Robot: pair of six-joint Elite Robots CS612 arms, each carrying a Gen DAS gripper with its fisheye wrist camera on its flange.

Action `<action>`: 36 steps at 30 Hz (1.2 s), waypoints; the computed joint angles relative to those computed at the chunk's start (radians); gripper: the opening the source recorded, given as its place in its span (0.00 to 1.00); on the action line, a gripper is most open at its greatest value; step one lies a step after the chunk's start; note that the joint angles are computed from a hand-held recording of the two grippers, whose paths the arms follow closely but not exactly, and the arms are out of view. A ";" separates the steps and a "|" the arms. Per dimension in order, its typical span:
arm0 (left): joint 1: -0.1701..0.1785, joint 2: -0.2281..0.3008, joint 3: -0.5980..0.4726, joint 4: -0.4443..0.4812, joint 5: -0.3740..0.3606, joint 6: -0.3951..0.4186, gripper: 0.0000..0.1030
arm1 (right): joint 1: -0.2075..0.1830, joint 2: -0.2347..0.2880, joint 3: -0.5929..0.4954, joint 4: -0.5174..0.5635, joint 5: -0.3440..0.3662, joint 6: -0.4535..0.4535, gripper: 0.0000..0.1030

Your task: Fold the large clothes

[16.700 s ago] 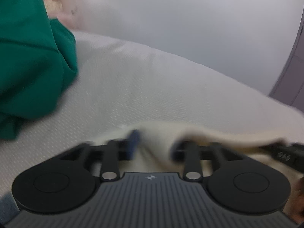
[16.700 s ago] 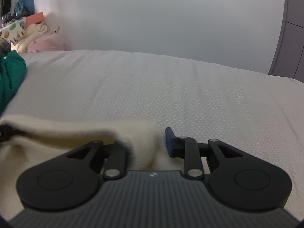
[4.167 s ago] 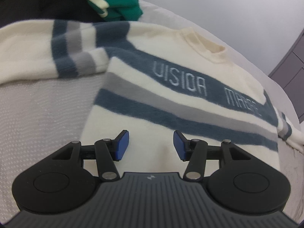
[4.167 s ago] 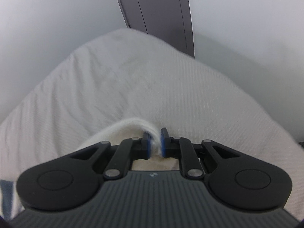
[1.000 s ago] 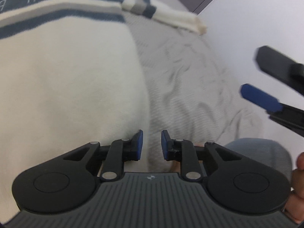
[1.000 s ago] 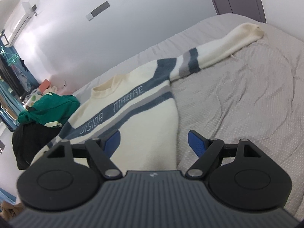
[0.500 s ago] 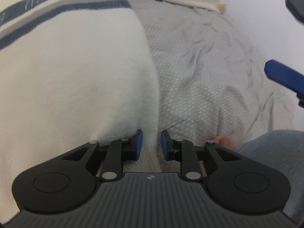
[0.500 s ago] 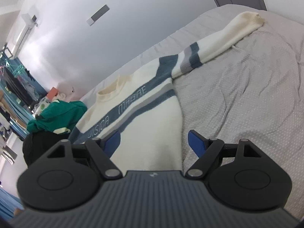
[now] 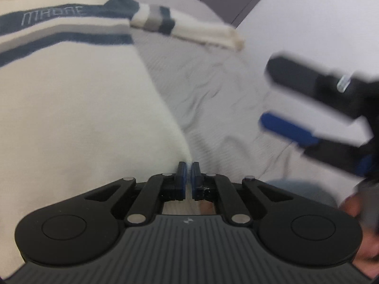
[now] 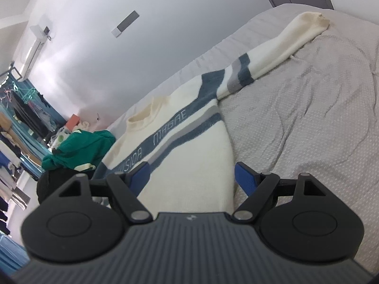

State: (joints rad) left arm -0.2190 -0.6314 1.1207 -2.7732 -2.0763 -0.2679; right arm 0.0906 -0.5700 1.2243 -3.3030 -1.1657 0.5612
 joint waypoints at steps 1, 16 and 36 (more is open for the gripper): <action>0.002 0.008 -0.010 -0.006 -0.017 -0.021 0.05 | 0.001 -0.001 0.000 0.002 -0.009 -0.002 0.78; 0.038 -0.021 0.020 -0.057 0.005 -0.123 0.08 | 0.044 -0.022 -0.027 0.080 -0.127 -0.132 0.78; 0.109 -0.215 0.329 -0.459 0.588 -0.185 0.08 | 0.166 0.068 -0.297 0.103 -0.085 -0.252 0.78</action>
